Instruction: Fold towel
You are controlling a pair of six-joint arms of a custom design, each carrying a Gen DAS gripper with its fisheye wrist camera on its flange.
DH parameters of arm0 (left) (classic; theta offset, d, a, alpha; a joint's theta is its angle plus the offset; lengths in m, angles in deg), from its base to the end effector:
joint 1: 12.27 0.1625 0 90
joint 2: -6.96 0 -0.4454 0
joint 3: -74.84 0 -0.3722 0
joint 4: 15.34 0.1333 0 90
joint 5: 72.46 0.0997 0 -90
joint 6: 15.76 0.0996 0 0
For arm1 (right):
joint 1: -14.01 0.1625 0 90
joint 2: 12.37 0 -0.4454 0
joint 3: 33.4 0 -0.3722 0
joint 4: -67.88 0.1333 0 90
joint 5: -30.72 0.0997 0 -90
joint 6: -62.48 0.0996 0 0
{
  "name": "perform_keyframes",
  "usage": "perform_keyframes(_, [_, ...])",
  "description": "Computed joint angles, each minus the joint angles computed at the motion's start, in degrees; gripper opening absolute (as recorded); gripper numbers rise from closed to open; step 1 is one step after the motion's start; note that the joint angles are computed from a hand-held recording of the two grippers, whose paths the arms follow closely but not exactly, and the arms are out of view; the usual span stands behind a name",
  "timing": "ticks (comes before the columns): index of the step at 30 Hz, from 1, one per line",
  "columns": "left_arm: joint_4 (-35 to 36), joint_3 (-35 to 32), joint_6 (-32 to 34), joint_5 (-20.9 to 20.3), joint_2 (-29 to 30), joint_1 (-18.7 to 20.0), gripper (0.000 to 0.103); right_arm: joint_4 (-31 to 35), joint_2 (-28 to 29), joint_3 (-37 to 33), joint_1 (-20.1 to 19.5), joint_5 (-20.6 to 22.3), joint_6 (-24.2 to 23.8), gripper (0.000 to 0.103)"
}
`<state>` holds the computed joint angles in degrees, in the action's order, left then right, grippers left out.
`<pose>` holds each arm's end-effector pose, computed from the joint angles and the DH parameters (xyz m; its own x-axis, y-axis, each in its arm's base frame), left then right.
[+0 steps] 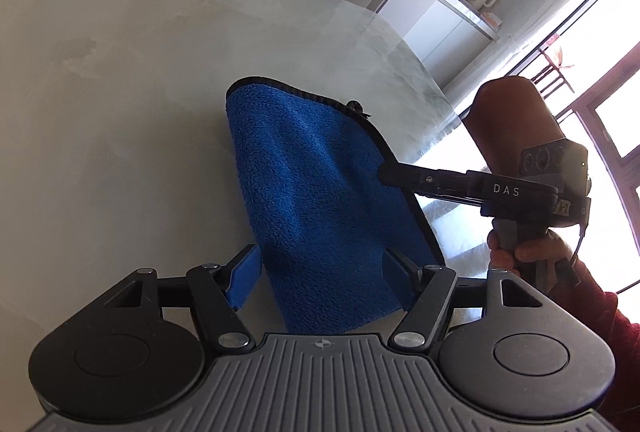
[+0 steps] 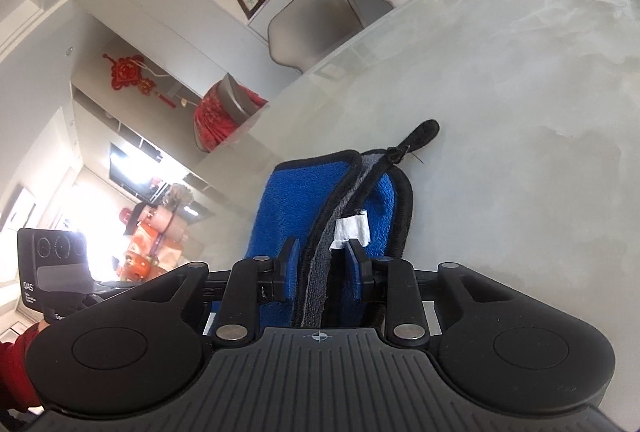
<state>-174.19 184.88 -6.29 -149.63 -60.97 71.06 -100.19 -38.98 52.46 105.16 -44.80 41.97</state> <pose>0.0874 -0.5904 0.2838 -0.9496 0.1598 -0.2696 0.2636 0.8726 -0.4112 0.1725 -0.7107 -0.0170 -0.8985 -0.4253 -0.1086 -0.3564 0.8513 -0.3851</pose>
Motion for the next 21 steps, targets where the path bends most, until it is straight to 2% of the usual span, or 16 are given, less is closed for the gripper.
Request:
perform_keyframes(2, [0.03, -0.08, -0.13, 0.01, 0.03, 0.04, 0.07, -4.34, 0.21, 0.82, 0.12, -0.92, 0.49, 0.027])
perform_keyframes(4, [0.0, -0.11, -0.2, -0.17, 0.07, 0.13, 0.07, -7.69, 0.75, 0.7, -0.13, -0.1, 0.66, 0.035])
perform_keyframes(7, [0.64, -0.37, -0.29, -0.17, 0.12, 0.12, 0.07, -5.08, 1.73, -1.84, -0.49, 1.29, 2.64, 0.038])
perform_keyframes(12, [0.79, -0.51, -0.7, -0.12, 0.24, 0.18, 0.07, -1.89, 2.66, -3.78, 0.05, 1.67, 0.27, 0.037])
perform_keyframes(14, [0.8, -0.62, -0.93, -0.13, 0.25, 0.27, 0.07, -1.37, 2.86, -3.94, 0.32, 1.78, -1.04, 0.032])
perform_keyframes(16, [0.83, -0.75, -1.18, -0.15, 0.26, 0.38, 0.07, -0.23, 2.89, -4.15, 0.44, 1.56, -1.55, 0.015])
perform_keyframes(19, [0.52, -0.85, -1.17, -0.27, 0.28, 0.42, 0.07, -0.3, 2.95, -4.06, 0.38, 0.22, 0.97, 0.013])
perform_keyframes(21, [0.34, -0.92, -0.93, -0.37, 0.29, 0.4, 0.07, -1.56, 2.79, -3.37, -0.04, 1.89, 2.9, 0.012])
